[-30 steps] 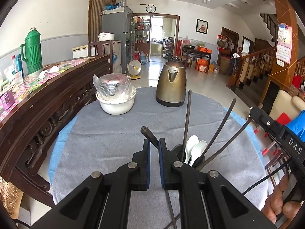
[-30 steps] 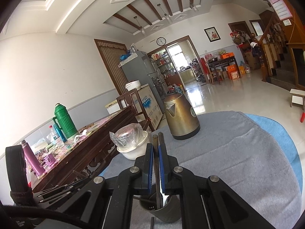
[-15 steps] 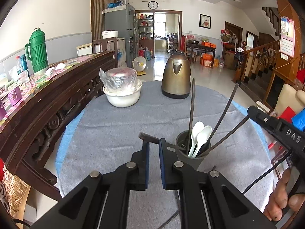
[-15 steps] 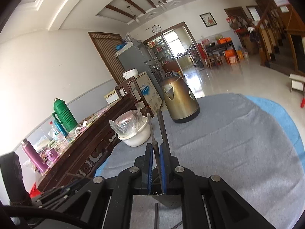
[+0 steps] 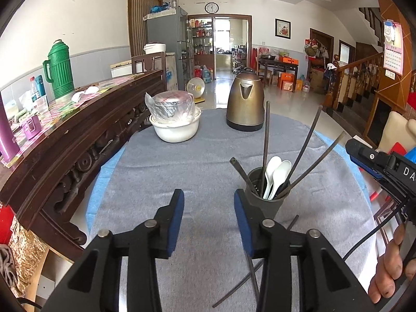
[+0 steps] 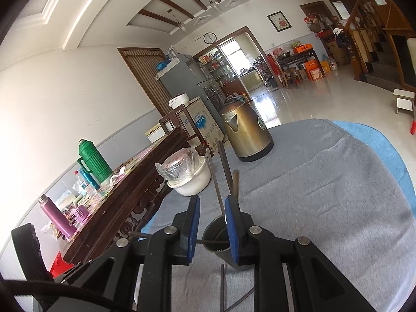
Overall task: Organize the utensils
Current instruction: 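Open the right tool to release the chopstick into the cup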
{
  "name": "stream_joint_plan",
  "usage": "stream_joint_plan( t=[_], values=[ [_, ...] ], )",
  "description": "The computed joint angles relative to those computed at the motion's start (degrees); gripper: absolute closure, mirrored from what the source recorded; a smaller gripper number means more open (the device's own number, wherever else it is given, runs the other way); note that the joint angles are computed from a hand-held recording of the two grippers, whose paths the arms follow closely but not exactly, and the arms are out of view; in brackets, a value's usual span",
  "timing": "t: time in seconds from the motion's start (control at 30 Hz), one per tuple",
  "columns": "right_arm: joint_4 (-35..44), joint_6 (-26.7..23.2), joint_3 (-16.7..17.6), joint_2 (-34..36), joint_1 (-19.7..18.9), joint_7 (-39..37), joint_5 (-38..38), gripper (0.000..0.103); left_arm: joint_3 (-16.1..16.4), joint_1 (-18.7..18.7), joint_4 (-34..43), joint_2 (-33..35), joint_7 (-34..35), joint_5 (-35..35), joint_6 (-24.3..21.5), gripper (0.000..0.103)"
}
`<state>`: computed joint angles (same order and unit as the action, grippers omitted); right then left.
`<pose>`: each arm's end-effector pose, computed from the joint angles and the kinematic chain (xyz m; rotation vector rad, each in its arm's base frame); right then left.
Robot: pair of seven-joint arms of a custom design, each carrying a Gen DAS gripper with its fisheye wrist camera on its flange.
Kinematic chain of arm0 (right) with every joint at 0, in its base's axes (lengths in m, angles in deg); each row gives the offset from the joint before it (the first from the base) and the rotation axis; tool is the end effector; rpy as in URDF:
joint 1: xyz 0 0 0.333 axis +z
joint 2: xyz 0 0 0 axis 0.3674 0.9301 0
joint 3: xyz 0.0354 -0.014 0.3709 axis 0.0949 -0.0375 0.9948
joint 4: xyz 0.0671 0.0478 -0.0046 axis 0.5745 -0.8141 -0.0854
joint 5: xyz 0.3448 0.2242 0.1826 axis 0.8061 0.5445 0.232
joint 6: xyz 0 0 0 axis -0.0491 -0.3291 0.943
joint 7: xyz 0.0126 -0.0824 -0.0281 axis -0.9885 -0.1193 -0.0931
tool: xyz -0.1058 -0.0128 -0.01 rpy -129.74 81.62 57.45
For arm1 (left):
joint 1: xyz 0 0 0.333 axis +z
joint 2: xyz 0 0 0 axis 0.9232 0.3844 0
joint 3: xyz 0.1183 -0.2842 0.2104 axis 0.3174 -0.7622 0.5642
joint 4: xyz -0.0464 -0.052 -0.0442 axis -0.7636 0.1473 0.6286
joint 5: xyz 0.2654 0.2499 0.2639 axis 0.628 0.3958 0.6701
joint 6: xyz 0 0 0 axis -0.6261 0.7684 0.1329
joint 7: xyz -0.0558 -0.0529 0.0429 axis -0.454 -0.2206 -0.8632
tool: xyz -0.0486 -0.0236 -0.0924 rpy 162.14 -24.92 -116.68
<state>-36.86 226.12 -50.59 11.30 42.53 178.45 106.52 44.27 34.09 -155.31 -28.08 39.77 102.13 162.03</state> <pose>0.6610 0.2739 0.5004 -1.1935 1.5519 -0.4205 0.6492 -0.5060 0.5215 -1.6113 1.7343 -0.8509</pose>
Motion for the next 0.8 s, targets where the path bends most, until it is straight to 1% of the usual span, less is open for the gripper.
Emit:
stream_joint_plan(
  t=[0.07, 0.13, 0.17, 0.3, 0.4, 0.47, 0.5, 0.57, 0.8],
  values=[
    [-0.7, -0.1, 0.1, -0.4, 0.1, 0.1, 0.1, 0.081, 0.0, 0.0, -1.0, -0.7, -0.6, 0.0, 0.2, 0.055],
    [-1.3, -0.5, -0.7, -0.9, 1.0, -0.5, 0.9, 0.081, -0.2, 0.1, -2.1, -1.2, -1.2, -0.1, 0.5, 0.051],
    [-1.5, -0.5, -0.9, -1.1, 1.2, -0.7, 1.2, 0.081, -0.3, 0.2, -2.7, -1.6, -1.6, 0.0, 0.7, 0.051],
    [-2.6, -1.0, -2.7, -1.8, 3.3, -2.5, 3.6, 0.081, -1.0, 0.8, -4.6, -2.5, -2.0, -0.7, 1.3, 0.049],
    [-3.6, -0.8, -3.1, -2.3, 4.0, -3.2, 5.0, 0.081, -1.7, 1.2, -5.8, -2.9, -1.7, -1.6, 1.7, 0.049],
    [-4.4, -0.4, -2.1, -2.7, 3.0, -2.5, 5.0, 0.081, -2.0, 1.2, -6.3, -3.1, -1.3, -1.9, 1.6, 0.049],
    [-4.5, -0.3, -2.2, -2.8, 3.3, -2.5, 5.5, 0.081, -2.1, 1.1, -6.5, -3.1, -1.0, -2.1, 1.3, 0.049],
    [-5.5, 0.3, -1.6, -3.4, 2.6, -1.9, 5.3, 0.081, -2.4, 1.0, -6.9, -3.2, -0.6, -2.5, 1.3, 0.049],
    [-7.1, 1.0, -1.5, -4.9, 3.1, -2.8, 6.1, 0.081, -3.2, 0.7, -8.7, -4.0, 0.1, -3.9, 1.1, 0.048]
  ],
)
